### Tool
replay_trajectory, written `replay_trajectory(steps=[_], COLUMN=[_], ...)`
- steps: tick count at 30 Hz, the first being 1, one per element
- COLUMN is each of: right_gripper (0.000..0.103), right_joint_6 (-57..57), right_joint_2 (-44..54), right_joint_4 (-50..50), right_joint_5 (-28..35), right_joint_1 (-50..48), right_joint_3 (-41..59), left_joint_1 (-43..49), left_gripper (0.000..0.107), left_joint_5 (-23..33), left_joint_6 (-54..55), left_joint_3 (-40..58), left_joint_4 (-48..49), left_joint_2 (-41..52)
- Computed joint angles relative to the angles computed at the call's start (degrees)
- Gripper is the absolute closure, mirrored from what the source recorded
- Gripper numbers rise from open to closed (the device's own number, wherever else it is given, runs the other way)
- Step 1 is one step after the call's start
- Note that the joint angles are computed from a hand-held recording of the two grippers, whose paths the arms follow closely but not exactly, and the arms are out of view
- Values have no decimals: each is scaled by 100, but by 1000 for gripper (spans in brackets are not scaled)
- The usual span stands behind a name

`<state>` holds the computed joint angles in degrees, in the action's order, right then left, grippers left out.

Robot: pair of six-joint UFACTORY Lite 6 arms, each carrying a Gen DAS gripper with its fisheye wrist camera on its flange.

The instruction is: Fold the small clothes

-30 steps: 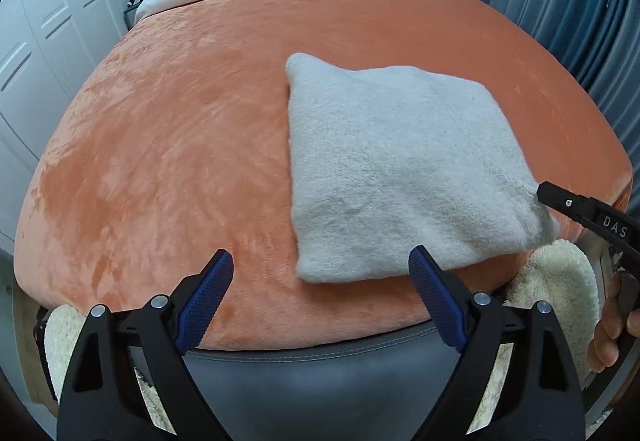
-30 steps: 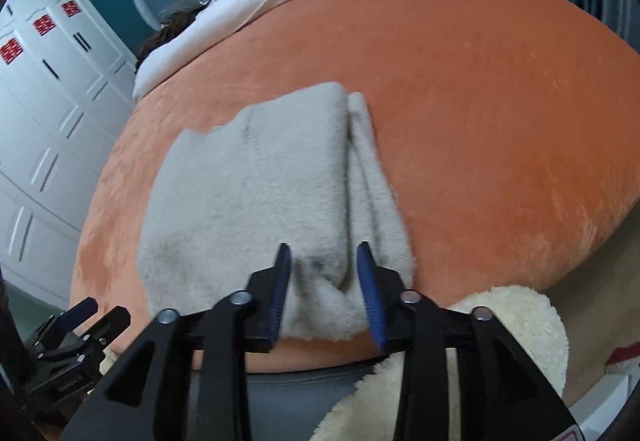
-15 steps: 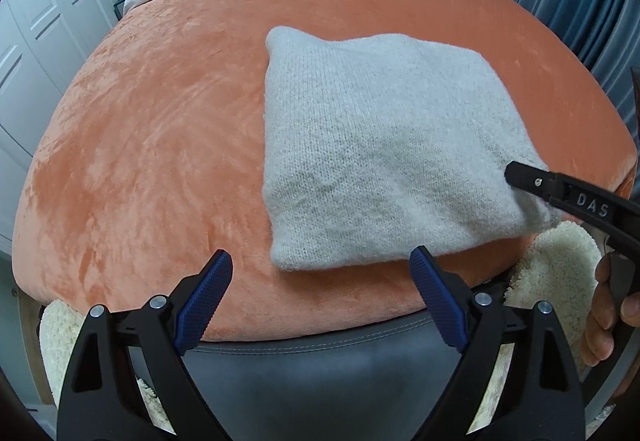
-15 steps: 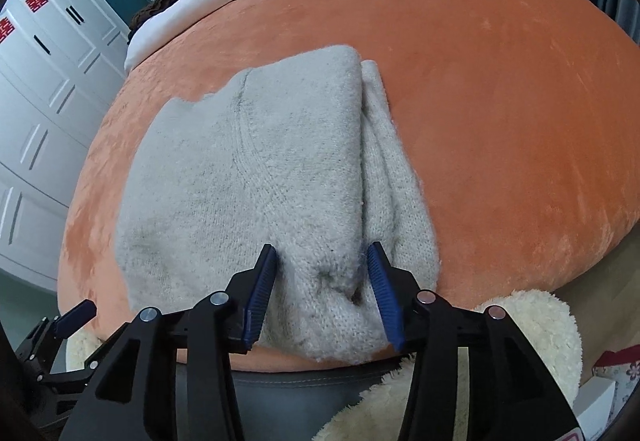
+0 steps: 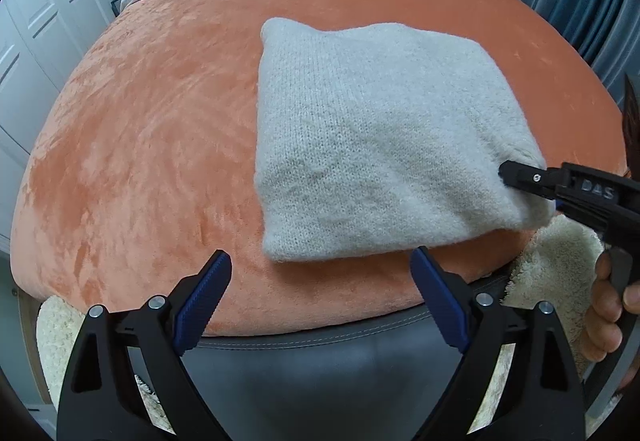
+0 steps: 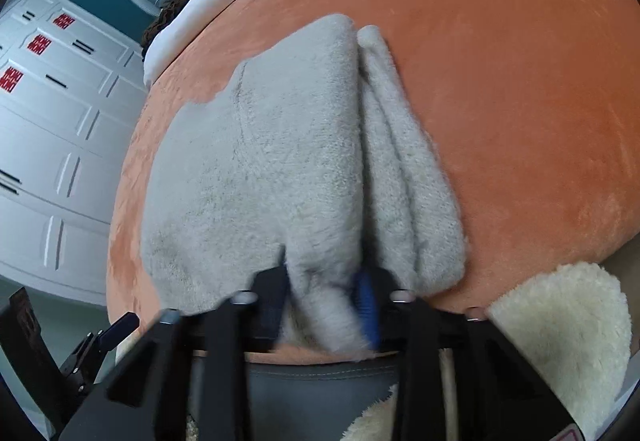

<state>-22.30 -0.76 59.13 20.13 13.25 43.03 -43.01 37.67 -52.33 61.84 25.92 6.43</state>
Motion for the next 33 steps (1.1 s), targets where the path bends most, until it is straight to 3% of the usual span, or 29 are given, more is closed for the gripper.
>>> replay_trajectory(steps=[5, 8, 10, 13, 15, 17, 20, 24, 26, 27, 31, 33], right_gripper=[91, 91, 90, 90, 88, 79, 77, 80, 89, 100, 94, 92], right_joint_6=[1972, 2981, 2522, 1267, 295, 0, 1029, 2410, 3479, 3849, 4924, 4693], right_joint_2=[-1157, -1354, -694, 510, 156, -383, -993, -726, 45, 459, 293, 236], right_joint_4=[-2428, -3967, -3972, -2418, -1219, -669, -1605, -3118, -4318, -4770, -5771, -5592], right_joint_5=[-218, -215, -192, -204, -67, 18, -181, -159, -100, -70, 195, 307], right_joint_1=[318, 387, 202, -192, -484, -686, -536, -29, 242, 353, 625, 687], right_joint_3=[727, 1016, 994, 480, 269, 35, -59, 389, 735, 907, 1230, 1571], left_joint_1=[-6, 10, 20, -20, -75, -20, 240, 296, 283, 305, 248, 282], left_gripper=[18, 17, 17, 17, 17, 17, 16, 16, 16, 16, 14, 14], left_joint_5=[73, 55, 27, -11, -33, -181, -564, -307, -152, -109, 72, -23], left_joint_6=[-17, 6, 73, 211, 232, 221, 400, 490, 543, 654, 558, 604], left_joint_3=[18, 77, 139, 226, 205, 127, 191, 1078, 1578, 1743, 1979, 1834], left_joint_4=[22, -12, -88, -245, -192, -208, -519, -410, -377, -452, -289, -359], left_joint_2=[-29, 91, 210, 297, 191, 17, -97, 724, 1313, 1527, 1992, 1951])
